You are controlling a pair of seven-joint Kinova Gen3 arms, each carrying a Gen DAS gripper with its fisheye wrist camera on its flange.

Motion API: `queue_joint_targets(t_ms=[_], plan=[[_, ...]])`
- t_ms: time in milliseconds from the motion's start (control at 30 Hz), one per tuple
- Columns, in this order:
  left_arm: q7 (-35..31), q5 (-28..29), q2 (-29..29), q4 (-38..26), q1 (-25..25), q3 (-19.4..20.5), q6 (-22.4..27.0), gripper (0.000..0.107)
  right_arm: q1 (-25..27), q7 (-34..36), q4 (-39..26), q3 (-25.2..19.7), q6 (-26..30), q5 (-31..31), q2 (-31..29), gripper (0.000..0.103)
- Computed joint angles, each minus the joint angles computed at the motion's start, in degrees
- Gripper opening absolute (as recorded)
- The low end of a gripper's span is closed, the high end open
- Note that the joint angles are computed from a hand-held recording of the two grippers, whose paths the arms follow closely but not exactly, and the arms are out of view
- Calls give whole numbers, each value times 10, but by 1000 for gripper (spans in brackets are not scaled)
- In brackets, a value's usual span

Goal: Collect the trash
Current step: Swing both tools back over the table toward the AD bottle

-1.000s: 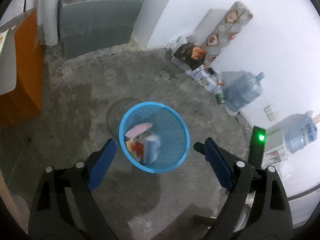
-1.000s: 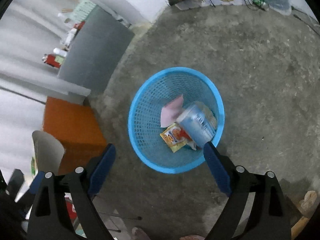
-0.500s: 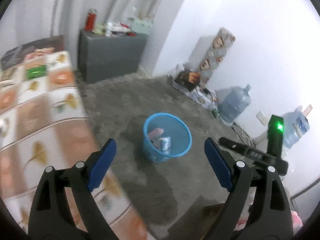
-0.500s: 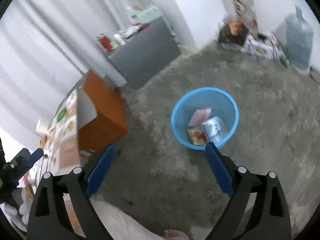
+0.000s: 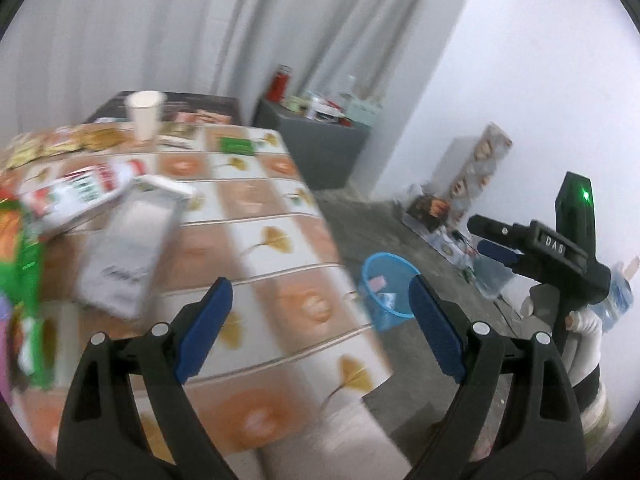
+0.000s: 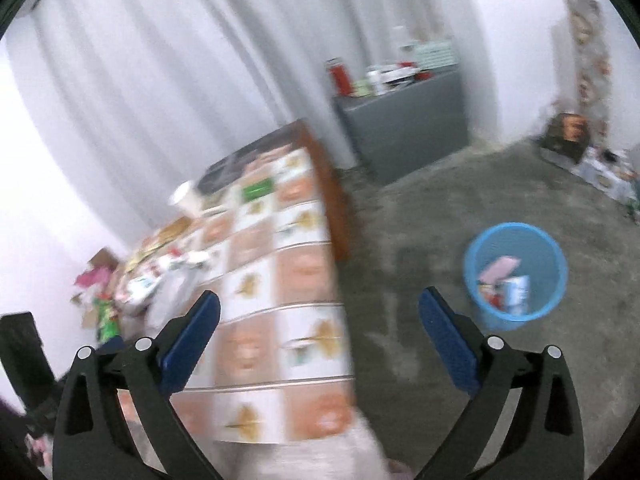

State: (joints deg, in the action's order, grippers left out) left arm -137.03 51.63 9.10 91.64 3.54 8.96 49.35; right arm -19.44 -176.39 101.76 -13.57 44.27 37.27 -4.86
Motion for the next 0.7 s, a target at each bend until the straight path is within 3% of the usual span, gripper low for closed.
queue_joint_targets(t_ms=[167,333,500,700], plan=[[-41,42,-41,39,-52,-41,12,85,30,106,-111,-48,-34,-92,102,97],[-72,53,-59,67,-84,-76,2,85,-20,213,-244,-29,-21,-149,210,97],[-135,67,-64,96,-86,-75,-38,85,-48,317,-374,13,38,-236,277,96],[-163,46,-45,112,-49,-51,-125,85,46,407,-533,-71,79,-375,381,96]])
